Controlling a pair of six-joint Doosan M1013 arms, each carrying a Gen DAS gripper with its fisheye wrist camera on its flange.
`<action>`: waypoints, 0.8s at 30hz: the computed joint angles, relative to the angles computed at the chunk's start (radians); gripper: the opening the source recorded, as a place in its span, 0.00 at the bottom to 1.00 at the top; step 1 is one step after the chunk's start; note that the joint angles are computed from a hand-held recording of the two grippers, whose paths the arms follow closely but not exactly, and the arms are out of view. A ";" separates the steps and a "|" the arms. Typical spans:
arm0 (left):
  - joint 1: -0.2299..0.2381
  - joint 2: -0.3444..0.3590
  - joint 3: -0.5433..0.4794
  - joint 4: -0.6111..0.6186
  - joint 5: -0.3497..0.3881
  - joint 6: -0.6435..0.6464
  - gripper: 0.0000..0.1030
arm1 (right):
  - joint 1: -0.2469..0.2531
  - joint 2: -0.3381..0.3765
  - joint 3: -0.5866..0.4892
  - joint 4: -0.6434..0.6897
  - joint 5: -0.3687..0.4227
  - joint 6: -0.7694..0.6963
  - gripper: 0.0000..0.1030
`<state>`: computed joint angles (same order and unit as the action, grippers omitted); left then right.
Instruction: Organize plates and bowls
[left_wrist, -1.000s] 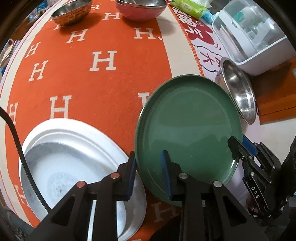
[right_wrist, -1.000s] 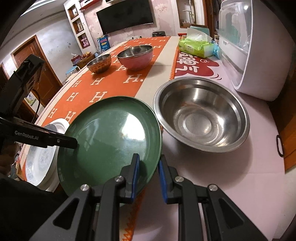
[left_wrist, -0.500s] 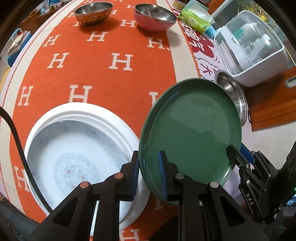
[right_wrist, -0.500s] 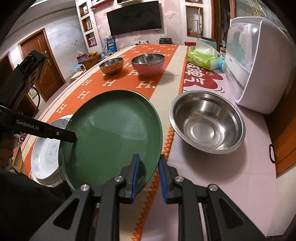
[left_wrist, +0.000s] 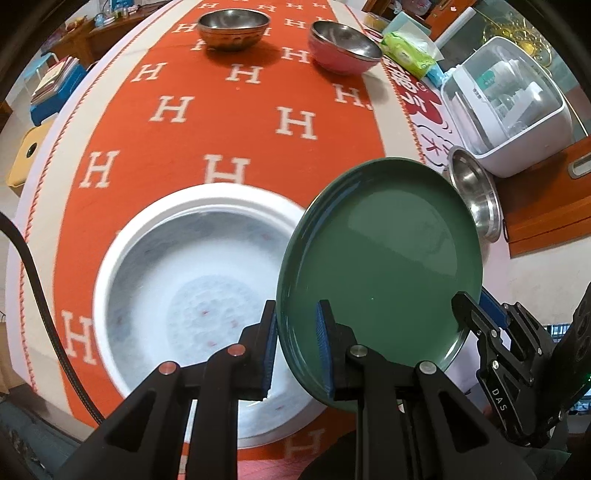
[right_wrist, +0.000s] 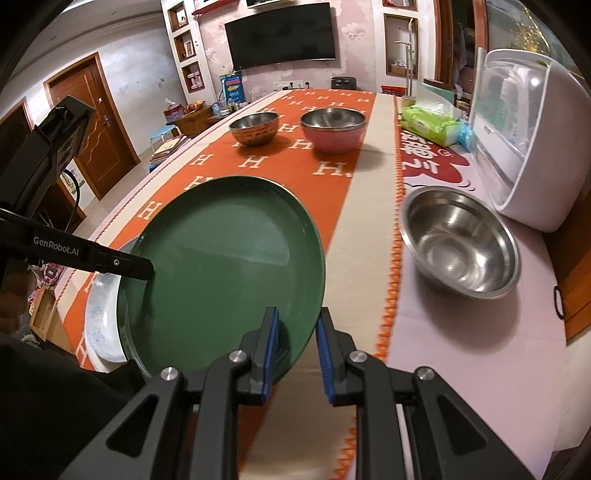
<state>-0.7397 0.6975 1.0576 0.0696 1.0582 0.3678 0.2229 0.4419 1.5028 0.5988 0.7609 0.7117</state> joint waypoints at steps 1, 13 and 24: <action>0.000 -0.011 0.020 0.001 -0.004 -0.002 0.18 | 0.005 -0.002 0.004 0.000 -0.001 0.003 0.19; 0.006 -0.094 0.175 -0.005 -0.041 -0.034 0.18 | 0.069 -0.016 0.033 -0.018 0.001 0.041 0.20; 0.027 -0.122 0.240 -0.054 -0.046 0.041 0.18 | 0.117 -0.011 0.039 -0.075 -0.012 0.138 0.22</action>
<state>-0.7127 0.5753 1.2979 0.0152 1.0125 0.4092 0.3399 0.4308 1.5418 0.5241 0.7489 0.8495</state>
